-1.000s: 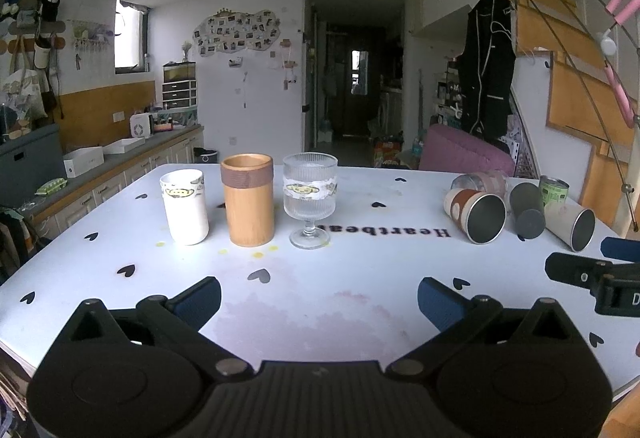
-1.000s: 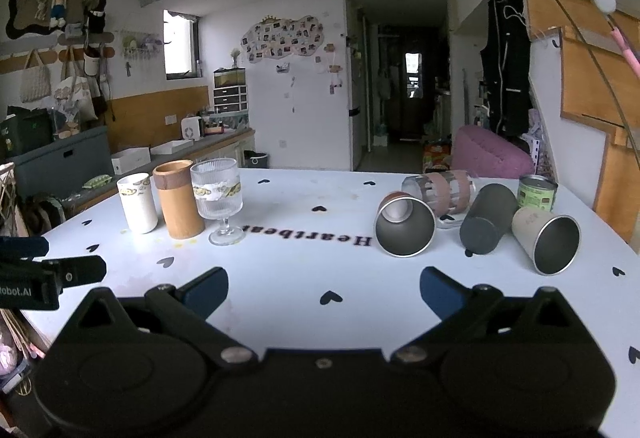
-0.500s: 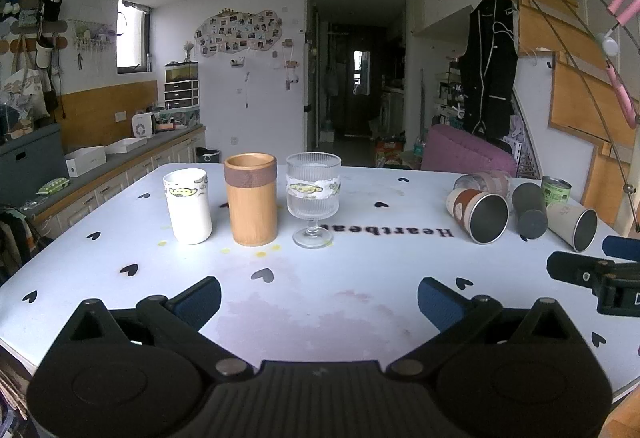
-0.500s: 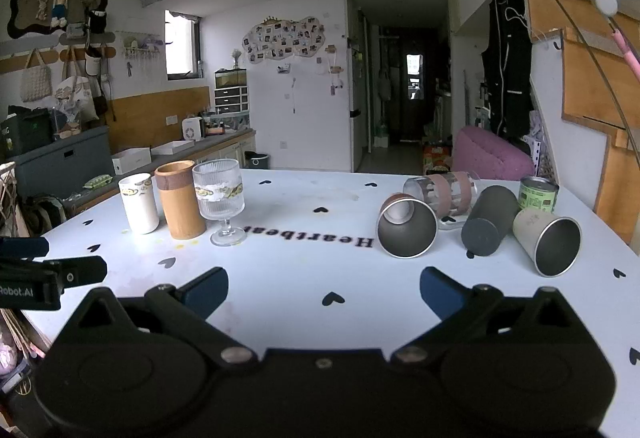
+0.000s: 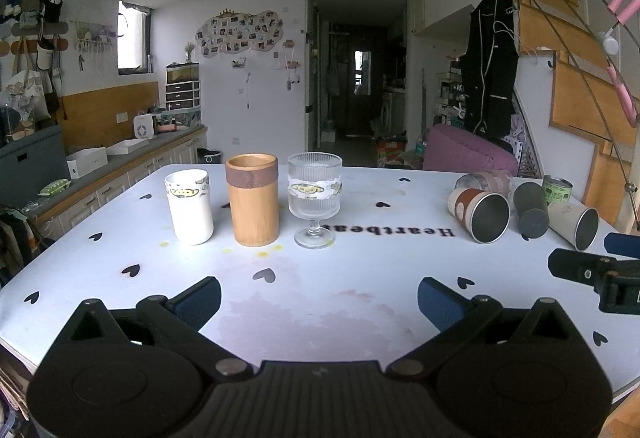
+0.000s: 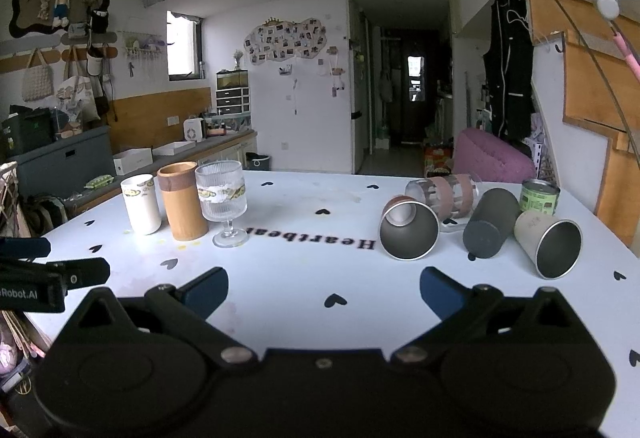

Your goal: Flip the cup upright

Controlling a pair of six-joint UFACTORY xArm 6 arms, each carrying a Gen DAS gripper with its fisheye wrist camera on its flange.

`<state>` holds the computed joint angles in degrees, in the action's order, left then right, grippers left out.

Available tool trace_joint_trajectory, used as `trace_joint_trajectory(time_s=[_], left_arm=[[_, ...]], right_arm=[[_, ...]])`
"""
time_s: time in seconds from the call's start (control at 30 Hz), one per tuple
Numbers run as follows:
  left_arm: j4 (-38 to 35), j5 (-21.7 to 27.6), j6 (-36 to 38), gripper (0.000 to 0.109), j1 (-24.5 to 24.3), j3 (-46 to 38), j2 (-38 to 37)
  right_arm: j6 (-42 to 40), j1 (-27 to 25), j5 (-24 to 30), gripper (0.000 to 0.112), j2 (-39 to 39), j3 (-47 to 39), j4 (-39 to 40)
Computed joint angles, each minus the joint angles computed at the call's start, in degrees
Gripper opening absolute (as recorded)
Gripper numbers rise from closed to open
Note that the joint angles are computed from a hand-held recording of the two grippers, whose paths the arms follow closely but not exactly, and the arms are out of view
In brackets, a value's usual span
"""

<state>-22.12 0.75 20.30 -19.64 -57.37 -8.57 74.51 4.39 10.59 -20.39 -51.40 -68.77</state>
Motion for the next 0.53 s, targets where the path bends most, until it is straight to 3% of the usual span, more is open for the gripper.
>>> trace_joint_trajectory(time_s=[0.53], left_arm=[[-0.29, -0.17, 0.30, 0.103, 0.07, 0.23, -0.13]], right_arm=[[0.23, 0.02, 0.03, 0.103, -0.03, 0.03, -0.28]])
